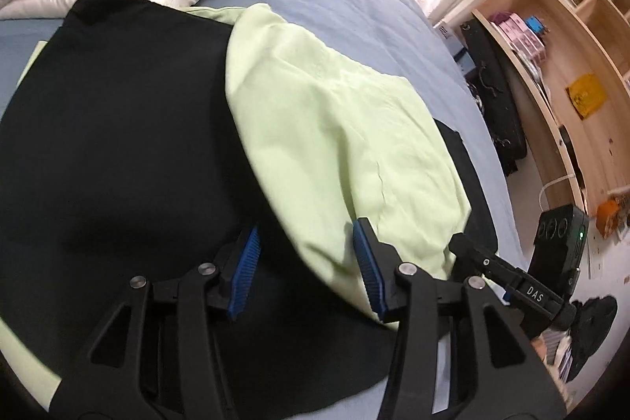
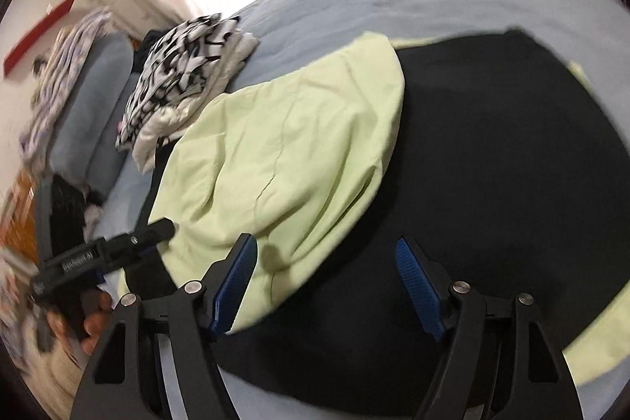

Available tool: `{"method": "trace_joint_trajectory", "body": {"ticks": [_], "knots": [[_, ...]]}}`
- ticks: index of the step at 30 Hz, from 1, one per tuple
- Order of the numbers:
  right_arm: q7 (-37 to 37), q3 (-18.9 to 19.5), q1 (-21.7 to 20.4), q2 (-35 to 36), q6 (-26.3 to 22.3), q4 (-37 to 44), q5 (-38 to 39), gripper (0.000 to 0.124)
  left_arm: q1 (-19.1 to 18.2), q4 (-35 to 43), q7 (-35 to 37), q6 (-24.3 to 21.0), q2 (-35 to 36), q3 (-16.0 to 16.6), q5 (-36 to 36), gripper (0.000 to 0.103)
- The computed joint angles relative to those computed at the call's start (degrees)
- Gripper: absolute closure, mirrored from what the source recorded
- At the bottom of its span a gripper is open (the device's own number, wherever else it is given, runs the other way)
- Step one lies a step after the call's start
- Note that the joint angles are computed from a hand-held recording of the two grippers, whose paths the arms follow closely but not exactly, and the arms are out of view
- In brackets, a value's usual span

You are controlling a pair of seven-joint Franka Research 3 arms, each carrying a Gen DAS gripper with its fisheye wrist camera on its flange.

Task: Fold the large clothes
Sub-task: 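Fold the hood over onto the black folded body with both tools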

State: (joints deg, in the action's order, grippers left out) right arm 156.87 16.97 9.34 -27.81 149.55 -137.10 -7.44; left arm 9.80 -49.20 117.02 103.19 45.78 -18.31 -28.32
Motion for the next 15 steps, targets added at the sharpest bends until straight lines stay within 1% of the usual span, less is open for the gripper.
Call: {"method": "trace_joint_trajectory", "body": {"ticks": [1,2,3,4,5,6,7,8,9,10,11,12,13,15], "knots": [[0.04,-0.30,0.05,0.42,1.56,-0.37,0.30,0.061,-0.50,1.72,-1.26,-0.31,1.26,0.11,0.12,0.059],[-0.32,-0.55,-0.03,1.71,2.65,-0.04,0.45,0.075,-0.82,1.44,-1.93,0.60,1.34,0.09,0.07,0.066],[-1.86,-1.51,0.80,2.91,3.41,0.38,1.38,0.086,-0.47,0.70,-1.46,1.01,0.87,0.03,0.01,0.084],[-3.41,-2.15,1.43,4.09,3.32,1.19,2.01,0.105,-0.33,0.00,-0.48,1.35,0.48,-0.42,0.01,0.091],[-3.43,-1.67,1.05,5.03,2.45,2.35,1.33,0.112,-0.44,-2.70,0.32,3.10,-1.38,-0.07,0.16,0.093],[-1.93,0.00,-0.24,4.80,1.10,3.25,-1.39,0.113,-0.32,-7.32,1.48,6.57,-4.30,0.07,-0.08,0.096],[-0.11,1.73,-1.47,3.78,0.78,3.60,-4.67,0.116,0.07,-11.50,2.84,9.39,-6.84,-0.05,-0.84,0.097],[1.88,3.38,-2.65,2.77,0.14,3.95,-7.68,0.116,0.29,-14.74,4.01,11.29,-8.85,0.04,-1.28,0.097],[3.53,4.62,-3.51,2.35,-0.86,4.49,-9.97,0.117,0.20,-16.72,4.52,12.19,-10.02,0.42,-1.17,0.097],[5.06,5.94,-4.15,1.89,-2.91,4.95,-12.25,0.117,-0.17,-18.37,4.73,12.97,-10.83,0.95,-0.64,0.096],[5.50,6.05,-3.82,2.18,-4.58,5.27,-13.05,0.117,-1.15,-20.90,4.72,14.62,-11.86,1.96,1.07,0.096],[4.96,5.51,-2.62,3.61,-7.16,5.73,-12.35,0.117,-1.43,-22.53,5.26,15.85,-12.42,2.21,1.57,0.096],[4.36,4.26,-0.99,5.28,-8.54,5.71,-10.61,0.117,-1.28,-24.78,6.25,17.91,-13.38,2.06,1.07,0.096],[5.93,3.13,0.43,5.91,-7.53,4.72,-10.96,0.116,-0.86,-26.10,6.60,19.00,-14.10,1.86,-0.08,0.095]]}}
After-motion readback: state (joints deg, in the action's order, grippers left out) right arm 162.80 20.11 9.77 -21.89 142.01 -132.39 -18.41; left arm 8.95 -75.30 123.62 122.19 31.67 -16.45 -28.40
